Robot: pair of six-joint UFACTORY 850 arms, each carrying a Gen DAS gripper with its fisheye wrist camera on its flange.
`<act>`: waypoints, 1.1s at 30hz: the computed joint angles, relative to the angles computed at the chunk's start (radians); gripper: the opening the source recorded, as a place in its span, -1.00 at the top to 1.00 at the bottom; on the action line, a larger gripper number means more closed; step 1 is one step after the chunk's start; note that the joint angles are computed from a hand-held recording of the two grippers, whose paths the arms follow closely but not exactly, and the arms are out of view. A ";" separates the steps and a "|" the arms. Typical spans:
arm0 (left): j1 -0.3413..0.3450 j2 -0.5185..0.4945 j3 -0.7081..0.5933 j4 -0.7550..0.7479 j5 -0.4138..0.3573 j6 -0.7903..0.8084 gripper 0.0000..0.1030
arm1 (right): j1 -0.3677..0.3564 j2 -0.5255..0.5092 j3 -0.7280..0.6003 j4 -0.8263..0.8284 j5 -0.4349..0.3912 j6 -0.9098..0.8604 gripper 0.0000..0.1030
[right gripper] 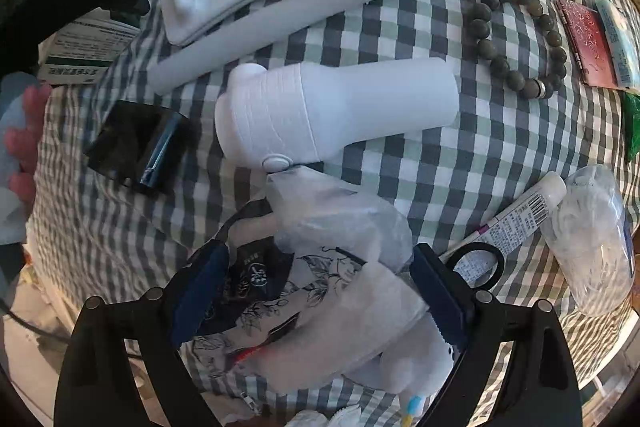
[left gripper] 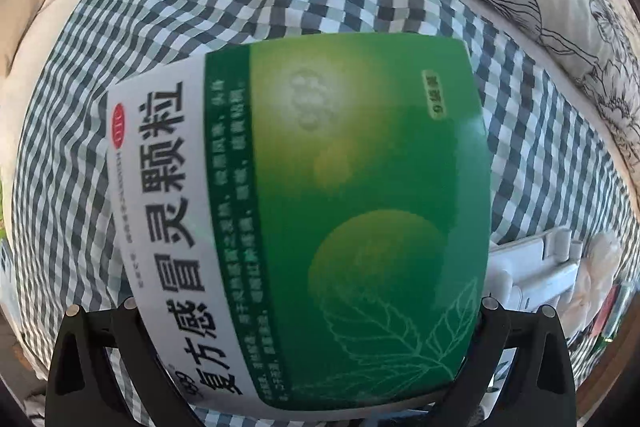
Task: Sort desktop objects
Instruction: 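Grasp the green medicine box with left tool while right tool grasps the plastic-wrapped package, then carry both items to the cardboard box and open right tool over it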
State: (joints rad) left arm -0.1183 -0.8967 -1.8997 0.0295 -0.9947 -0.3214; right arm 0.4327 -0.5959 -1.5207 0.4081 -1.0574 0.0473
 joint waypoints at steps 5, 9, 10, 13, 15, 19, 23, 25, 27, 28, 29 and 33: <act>0.007 0.055 0.066 -0.017 0.059 0.051 -0.60 | 0.012 -0.007 -0.011 -0.022 -0.005 0.001 -0.42; 0.029 0.103 0.103 -0.102 0.086 0.144 -0.57 | -0.002 0.020 0.010 0.031 0.014 -0.028 0.09; 0.034 0.117 0.116 -0.103 0.091 0.141 -0.57 | 0.000 0.027 0.011 0.021 0.017 -0.025 0.14; 0.058 0.171 0.165 -0.132 0.110 0.150 -0.57 | 0.002 0.058 0.022 0.009 0.034 -0.018 0.30; 0.066 0.200 0.192 -0.135 0.123 0.159 -0.57 | -0.003 0.086 0.034 0.027 0.047 -0.017 0.32; 0.093 0.261 0.239 -0.131 0.143 0.179 -0.57 | -0.006 0.149 0.070 0.026 0.084 -0.004 0.33; 0.111 0.354 0.289 -0.139 0.166 0.250 -0.57 | -0.016 0.199 0.084 0.030 0.101 0.027 0.33; 0.103 0.419 0.343 -0.139 0.185 0.288 -0.57 | -0.025 0.234 0.104 0.028 0.113 0.041 0.33; 0.091 0.463 0.382 -0.143 0.203 0.320 -0.57 | -0.025 0.269 0.125 0.017 0.132 0.070 0.33; 0.087 0.472 0.389 -0.152 0.210 0.344 -0.57 | -0.026 0.277 0.128 0.010 0.141 0.083 0.33; 0.082 0.471 0.391 -0.158 0.217 0.365 -0.57 | -0.028 0.293 0.137 -0.002 0.148 0.100 0.33; 0.057 0.507 0.420 -0.148 0.243 0.435 -0.57 | -0.040 0.358 0.174 -0.033 0.176 0.161 0.33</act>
State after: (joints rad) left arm -0.0610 -0.3898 -1.4795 -0.1182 -0.7521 0.1134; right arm 0.3931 -0.2374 -1.3465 0.3755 -0.8813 0.2083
